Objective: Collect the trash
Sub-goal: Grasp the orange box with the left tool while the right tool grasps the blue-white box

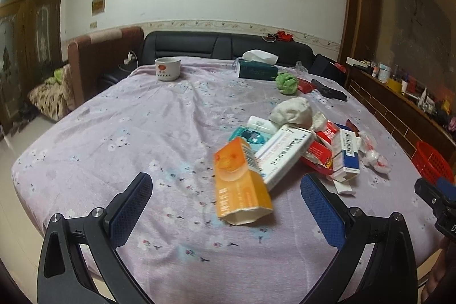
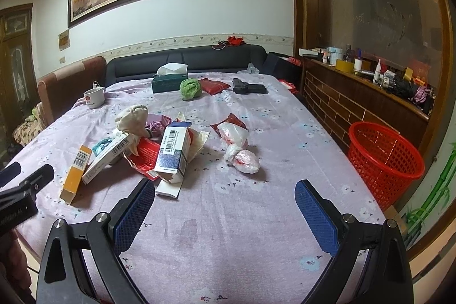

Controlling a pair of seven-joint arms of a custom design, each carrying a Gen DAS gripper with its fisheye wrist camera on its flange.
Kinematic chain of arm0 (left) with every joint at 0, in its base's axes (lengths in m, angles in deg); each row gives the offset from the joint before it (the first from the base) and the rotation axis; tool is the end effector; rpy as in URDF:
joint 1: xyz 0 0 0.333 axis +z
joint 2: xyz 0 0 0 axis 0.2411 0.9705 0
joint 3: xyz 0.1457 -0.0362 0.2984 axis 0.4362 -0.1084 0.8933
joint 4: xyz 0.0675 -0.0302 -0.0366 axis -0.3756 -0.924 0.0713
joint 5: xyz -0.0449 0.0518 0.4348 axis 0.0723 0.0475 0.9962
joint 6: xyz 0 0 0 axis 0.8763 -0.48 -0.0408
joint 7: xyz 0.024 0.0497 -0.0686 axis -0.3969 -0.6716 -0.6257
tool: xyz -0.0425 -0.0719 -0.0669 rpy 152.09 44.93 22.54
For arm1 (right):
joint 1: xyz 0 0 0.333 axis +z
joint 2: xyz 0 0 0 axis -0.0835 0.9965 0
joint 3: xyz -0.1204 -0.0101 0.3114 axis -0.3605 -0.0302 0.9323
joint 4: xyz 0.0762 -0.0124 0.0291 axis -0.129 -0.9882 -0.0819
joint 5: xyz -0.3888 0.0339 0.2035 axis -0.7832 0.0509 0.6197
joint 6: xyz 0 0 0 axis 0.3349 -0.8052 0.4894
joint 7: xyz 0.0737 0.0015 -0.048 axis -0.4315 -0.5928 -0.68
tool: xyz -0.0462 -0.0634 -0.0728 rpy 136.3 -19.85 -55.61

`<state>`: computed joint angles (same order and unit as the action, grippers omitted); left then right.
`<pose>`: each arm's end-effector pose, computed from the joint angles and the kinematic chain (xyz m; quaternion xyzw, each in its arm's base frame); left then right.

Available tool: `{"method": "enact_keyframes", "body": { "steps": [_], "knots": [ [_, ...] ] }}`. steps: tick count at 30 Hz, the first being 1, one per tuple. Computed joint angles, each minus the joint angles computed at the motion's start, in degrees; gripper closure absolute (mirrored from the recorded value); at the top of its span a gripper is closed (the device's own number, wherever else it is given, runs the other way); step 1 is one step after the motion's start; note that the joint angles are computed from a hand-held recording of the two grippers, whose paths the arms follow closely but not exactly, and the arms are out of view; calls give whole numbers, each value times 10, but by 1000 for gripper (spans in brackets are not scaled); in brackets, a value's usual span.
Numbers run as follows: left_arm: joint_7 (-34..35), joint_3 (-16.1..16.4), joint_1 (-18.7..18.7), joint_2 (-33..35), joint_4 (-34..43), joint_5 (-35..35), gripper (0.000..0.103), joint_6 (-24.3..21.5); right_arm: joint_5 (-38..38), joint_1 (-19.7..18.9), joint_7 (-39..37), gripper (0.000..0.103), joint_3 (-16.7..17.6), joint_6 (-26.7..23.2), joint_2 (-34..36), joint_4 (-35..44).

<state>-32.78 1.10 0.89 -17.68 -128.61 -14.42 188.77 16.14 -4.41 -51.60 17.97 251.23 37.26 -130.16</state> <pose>0.6435 -0.2463 0.4948 -0.7462 0.4576 -0.2950 0.3830 0.7245 0.0051 0.4952 -0.6936 0.5220 -0.2830 0.4079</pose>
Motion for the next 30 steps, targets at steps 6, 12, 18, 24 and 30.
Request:
{"method": "enact_keyframes", "body": {
  "steps": [6, 12, 18, 24, 30],
  "knots": [
    [37, 7, 30, 5, -3, -74, 0, 65, -38, -3, 54, 18, -14, -83, 9, 20],
    [227, -11, 60, 66, 43, -258, 32, 129, -61, -15, 92, 31, -17, -176, 31, 59],
    [284, 12, 25, 111, 104, -268, 32, 71, -101, -11, 138, 34, -19, -237, 69, 122],
    [315, 18, 29, 122, 116, -294, 48, 70, -175, 4, 233, 34, -21, -299, 145, 235],
    [325, 20, 45, 113, 97, -319, 53, 103, -256, 32, 310, 34, -27, -297, 210, 321]
  ]
}}
